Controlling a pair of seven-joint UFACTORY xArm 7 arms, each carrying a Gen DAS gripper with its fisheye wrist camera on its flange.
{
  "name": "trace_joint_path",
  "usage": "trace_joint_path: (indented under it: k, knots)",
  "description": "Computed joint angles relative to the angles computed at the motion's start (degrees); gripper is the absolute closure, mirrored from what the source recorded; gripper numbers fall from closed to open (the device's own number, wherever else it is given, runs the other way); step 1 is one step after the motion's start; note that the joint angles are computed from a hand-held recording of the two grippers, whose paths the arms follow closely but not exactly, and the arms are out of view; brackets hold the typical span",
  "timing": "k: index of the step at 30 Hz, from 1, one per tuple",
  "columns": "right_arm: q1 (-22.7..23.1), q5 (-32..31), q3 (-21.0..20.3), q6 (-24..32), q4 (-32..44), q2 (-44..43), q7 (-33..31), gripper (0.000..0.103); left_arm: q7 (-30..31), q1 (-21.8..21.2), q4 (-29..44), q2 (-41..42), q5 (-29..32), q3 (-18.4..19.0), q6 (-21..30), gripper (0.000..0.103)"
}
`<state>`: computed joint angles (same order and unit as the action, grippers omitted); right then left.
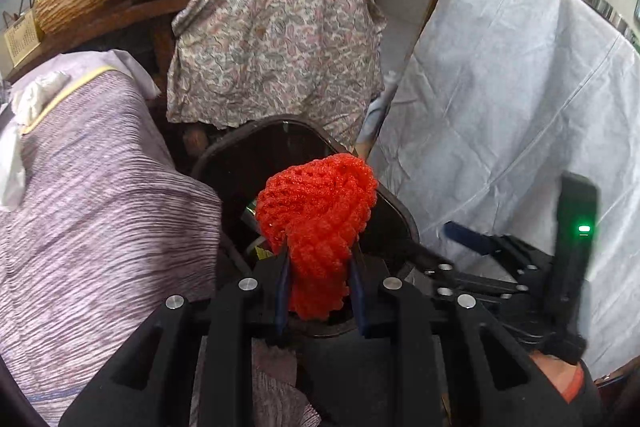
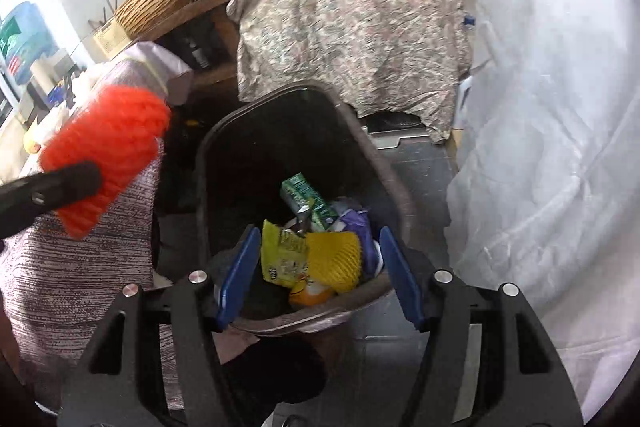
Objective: Collect trash
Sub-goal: 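Open the right tool over the bin while the left tool releases the red net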
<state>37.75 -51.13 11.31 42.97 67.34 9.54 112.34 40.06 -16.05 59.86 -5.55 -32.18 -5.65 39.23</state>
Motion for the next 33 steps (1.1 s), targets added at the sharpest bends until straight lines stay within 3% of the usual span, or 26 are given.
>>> trace_joint_path:
  k: [11,14,19,33]
  knots:
    - [-0.83,-0.06,3.88,8.09,-5.63,-7.79,4.76,0.031,-5.32,-1.28,0.91,4.66,5.96,-2.54,-2.02,0.074]
    - [-1.36,0.02,5.00,9.65,-6.18,-9.16,5.15,0.028,-5.56,-1.46,1.16,5.42,6.68,-2.88,-2.52,0.066]
    - [-1.89,0.03,6.39,12.85,-6.24,-10.40,5.19,0.025,-4.68,-1.43,0.74,4.99,5.07,-2.99,-3.63,0.038]
    - [-2.16,-1.06,7.67,16.88,-5.37,-11.30,5.68,0.017,-0.82,-1.75,-1.28,0.38,-0.62,-1.55,-3.48,0.023]
